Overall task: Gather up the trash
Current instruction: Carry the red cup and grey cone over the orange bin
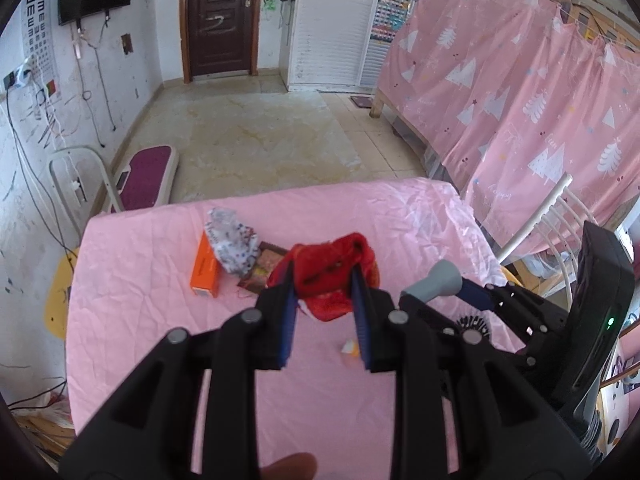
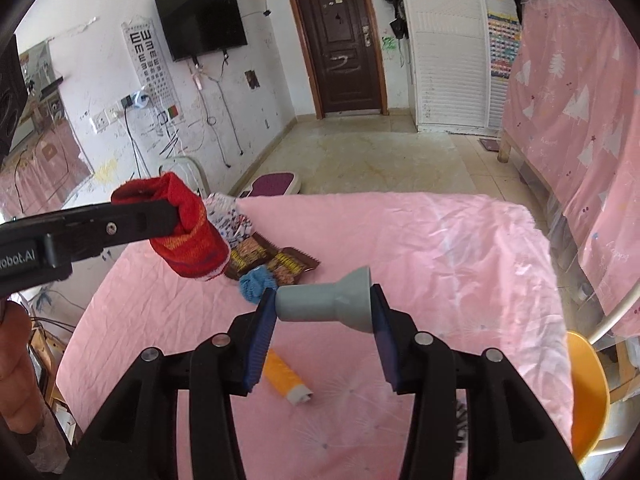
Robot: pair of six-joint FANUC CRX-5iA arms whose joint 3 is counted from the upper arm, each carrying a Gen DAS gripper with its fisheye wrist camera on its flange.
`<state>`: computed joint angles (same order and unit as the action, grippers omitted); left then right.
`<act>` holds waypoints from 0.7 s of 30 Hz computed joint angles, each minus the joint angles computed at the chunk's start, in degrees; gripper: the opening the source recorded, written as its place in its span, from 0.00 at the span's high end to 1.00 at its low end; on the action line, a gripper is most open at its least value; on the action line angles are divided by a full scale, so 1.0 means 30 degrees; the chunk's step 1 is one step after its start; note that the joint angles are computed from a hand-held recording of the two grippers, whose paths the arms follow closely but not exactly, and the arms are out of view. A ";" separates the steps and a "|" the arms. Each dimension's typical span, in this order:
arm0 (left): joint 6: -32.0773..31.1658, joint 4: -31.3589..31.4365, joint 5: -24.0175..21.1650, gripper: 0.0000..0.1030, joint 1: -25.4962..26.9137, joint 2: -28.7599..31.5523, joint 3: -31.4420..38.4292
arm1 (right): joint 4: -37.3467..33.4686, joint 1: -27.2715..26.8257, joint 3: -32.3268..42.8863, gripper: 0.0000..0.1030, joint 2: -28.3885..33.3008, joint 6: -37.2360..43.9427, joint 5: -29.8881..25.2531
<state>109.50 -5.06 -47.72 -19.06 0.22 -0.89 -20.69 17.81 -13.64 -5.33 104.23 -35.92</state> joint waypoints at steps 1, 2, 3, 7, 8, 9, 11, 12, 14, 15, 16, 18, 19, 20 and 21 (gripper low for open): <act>0.0239 -0.0347 -0.0174 0.77 -0.0314 0.0181 0.0355 | -0.0268 -0.0316 0.0005 0.65 -0.0130 0.0246 -0.0028; 0.0360 -0.0561 -0.0284 0.77 -0.0511 0.0298 0.0583 | -0.0399 -0.0473 -0.0068 0.65 -0.0242 0.0316 0.0055; 0.0530 -0.0882 -0.0491 0.77 -0.0872 0.0558 0.1025 | -0.0787 -0.0890 -0.0063 0.65 -0.0372 0.0655 0.0001; 0.0828 -0.1589 -0.1033 0.77 -0.1805 0.1415 0.2287 | -0.1877 -0.2195 -0.0024 0.65 -0.0702 0.1512 -0.0213; 0.0850 -0.1764 -0.1216 0.77 -0.2063 0.1686 0.2671 | -0.2131 -0.2554 -0.0027 0.65 -0.0764 0.1687 -0.0226; 0.0875 -0.1908 -0.1396 0.77 -0.2314 0.1948 0.3020 | -0.2471 -0.2944 0.0000 0.65 -0.0775 0.1972 -0.0270; 0.0894 -0.2139 -0.1674 0.77 -0.2717 0.2339 0.3550 | -0.3234 -0.3821 0.0126 0.65 -0.0820 0.2521 -0.0464; 0.0898 -0.2356 -0.1908 0.77 -0.3059 0.2685 0.4022 | -0.3601 -0.4273 0.0155 0.65 -0.0866 0.2811 -0.0519; 0.0907 -0.2643 -0.2239 0.77 -0.3561 0.3223 0.4749 | -0.4294 -0.5153 0.0243 0.65 -0.0883 0.3437 -0.0659; 0.0915 -0.2740 -0.2348 0.77 -0.3744 0.3392 0.4973 | -0.4629 -0.5633 0.0270 0.65 -0.0897 0.3710 -0.0696; 0.0907 -0.2864 -0.2551 0.77 -0.4024 0.3711 0.5403 | -0.4766 -0.5908 0.0305 0.65 -0.0884 0.3780 -0.0670; 0.0801 -0.2998 -0.2798 0.77 -0.4401 0.4216 0.6031 | -0.5349 -0.6758 0.0366 0.65 -0.0869 0.4204 -0.0803; 0.0813 -0.3117 -0.2928 0.77 -0.4595 0.4454 0.6338 | -0.5739 -0.7294 0.0444 0.65 -0.0808 0.4514 -0.0953; 0.0794 -0.3223 -0.3075 0.77 -0.4788 0.4690 0.6662 | -0.6101 -0.7858 0.0499 0.65 -0.0756 0.4847 -0.1099; 0.0682 -0.3258 -0.3241 0.77 -0.5039 0.5067 0.7120 | -0.6457 -0.8389 0.0552 0.65 -0.0675 0.5251 -0.1258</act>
